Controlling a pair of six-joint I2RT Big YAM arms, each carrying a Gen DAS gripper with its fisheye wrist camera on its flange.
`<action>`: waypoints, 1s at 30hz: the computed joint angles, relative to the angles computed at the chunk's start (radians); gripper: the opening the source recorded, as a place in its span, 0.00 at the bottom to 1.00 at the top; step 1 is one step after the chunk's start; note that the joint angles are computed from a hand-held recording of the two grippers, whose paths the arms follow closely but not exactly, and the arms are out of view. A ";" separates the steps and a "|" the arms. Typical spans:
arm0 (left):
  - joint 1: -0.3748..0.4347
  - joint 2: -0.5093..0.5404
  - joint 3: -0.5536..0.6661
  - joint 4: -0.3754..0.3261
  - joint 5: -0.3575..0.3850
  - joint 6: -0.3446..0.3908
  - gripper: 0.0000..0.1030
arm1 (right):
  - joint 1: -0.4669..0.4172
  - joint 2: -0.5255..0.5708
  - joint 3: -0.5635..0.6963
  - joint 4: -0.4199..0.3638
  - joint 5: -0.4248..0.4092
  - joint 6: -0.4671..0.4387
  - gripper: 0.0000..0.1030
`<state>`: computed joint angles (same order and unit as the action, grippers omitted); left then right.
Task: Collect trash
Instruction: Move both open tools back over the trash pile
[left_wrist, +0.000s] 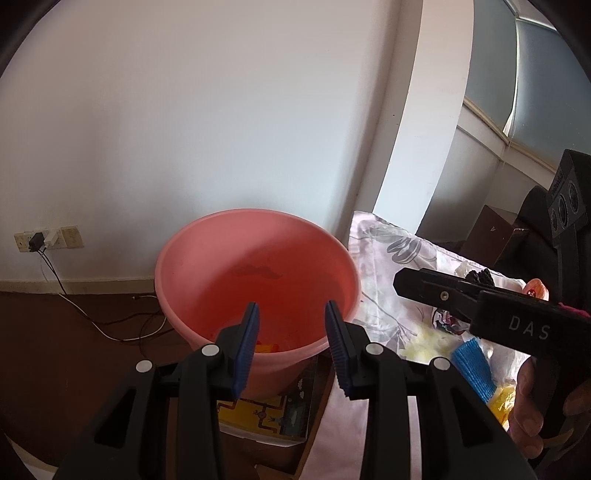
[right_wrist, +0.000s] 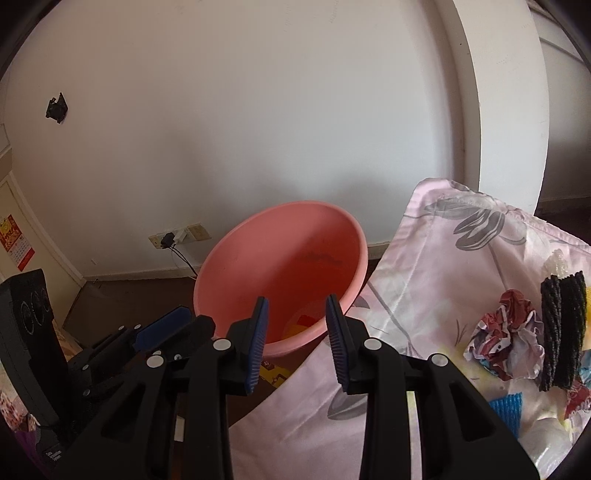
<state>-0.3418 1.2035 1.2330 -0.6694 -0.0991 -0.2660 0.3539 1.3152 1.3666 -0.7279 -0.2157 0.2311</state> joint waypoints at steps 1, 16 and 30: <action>-0.006 -0.001 0.002 0.000 0.000 0.002 0.34 | -0.002 -0.014 -0.011 0.001 0.007 -0.003 0.32; -0.121 0.008 0.024 0.008 0.021 0.026 0.34 | -0.116 -0.232 -0.158 -0.041 0.113 -0.037 0.32; -0.212 0.050 0.050 -0.015 0.065 0.074 0.39 | -0.358 -0.394 -0.313 -0.077 0.078 -0.001 0.32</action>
<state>-0.5541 1.2533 1.2835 -0.6841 -0.0343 -0.1925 -0.0039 0.9216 1.0532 -0.8053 -0.1381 0.2303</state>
